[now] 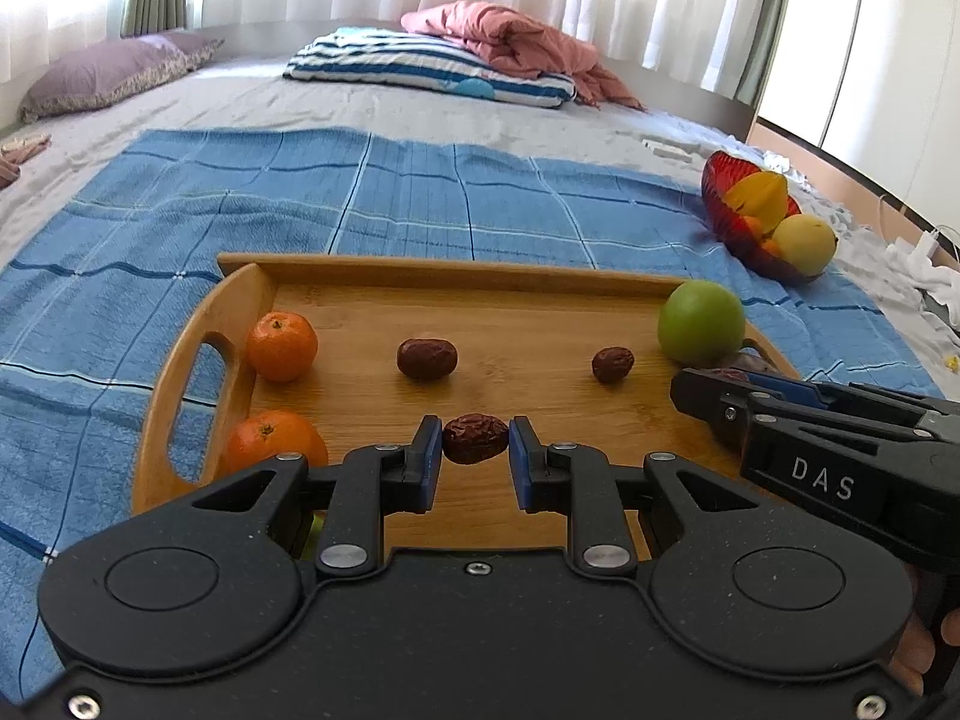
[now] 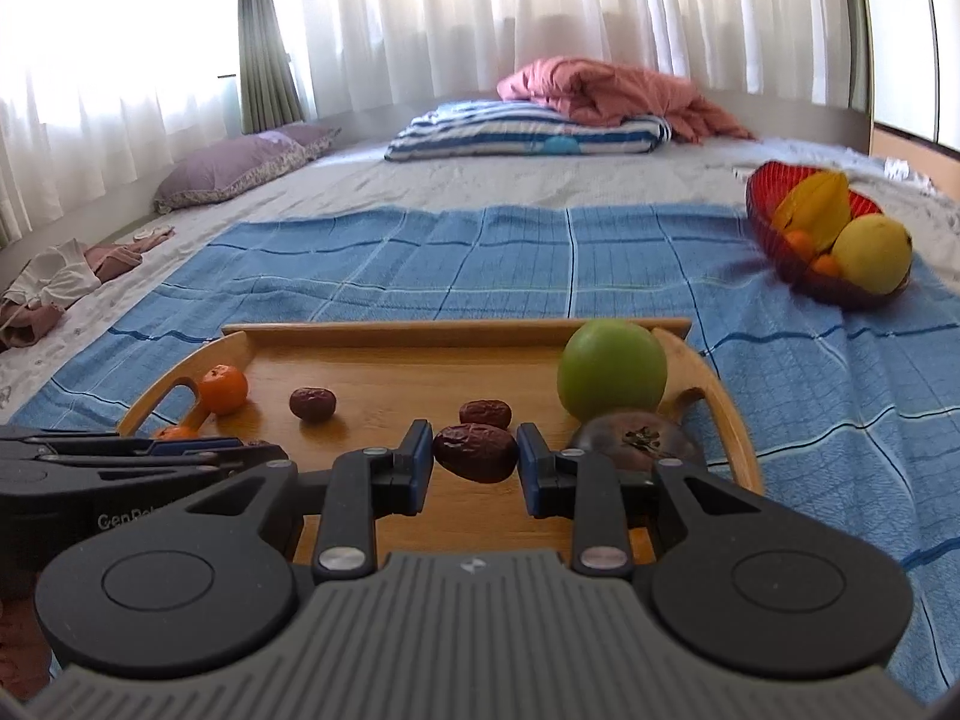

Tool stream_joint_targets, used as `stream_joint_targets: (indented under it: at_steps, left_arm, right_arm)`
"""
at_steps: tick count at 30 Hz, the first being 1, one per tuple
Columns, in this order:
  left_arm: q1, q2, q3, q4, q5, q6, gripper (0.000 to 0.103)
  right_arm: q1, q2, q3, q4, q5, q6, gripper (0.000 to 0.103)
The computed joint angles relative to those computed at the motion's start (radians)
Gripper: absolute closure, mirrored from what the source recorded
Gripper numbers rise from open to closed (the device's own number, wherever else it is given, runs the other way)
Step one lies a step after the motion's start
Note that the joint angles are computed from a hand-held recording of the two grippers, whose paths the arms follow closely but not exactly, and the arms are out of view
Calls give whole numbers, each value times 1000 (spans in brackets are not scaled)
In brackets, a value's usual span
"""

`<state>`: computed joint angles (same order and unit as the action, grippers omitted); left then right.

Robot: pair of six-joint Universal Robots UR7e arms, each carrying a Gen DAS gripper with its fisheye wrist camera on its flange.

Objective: Organize fruits
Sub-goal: 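Open the left tool onto the tray while the right tool releases its date there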

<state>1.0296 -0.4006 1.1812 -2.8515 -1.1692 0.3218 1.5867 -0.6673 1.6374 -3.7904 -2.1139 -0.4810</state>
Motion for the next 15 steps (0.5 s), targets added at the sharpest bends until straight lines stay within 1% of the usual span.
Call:
stream_joint_targets:
  at_steps: [7, 15]
  left_arm:
    - [5, 40, -74, 66, 26, -15, 80]
    - [10, 72, -127, 108, 44, -23, 80]
  right_arm:
    - [-13, -15, -38, 143, -16, 69, 67]
    - [-25, -12, -79, 248, -14, 124, 67]
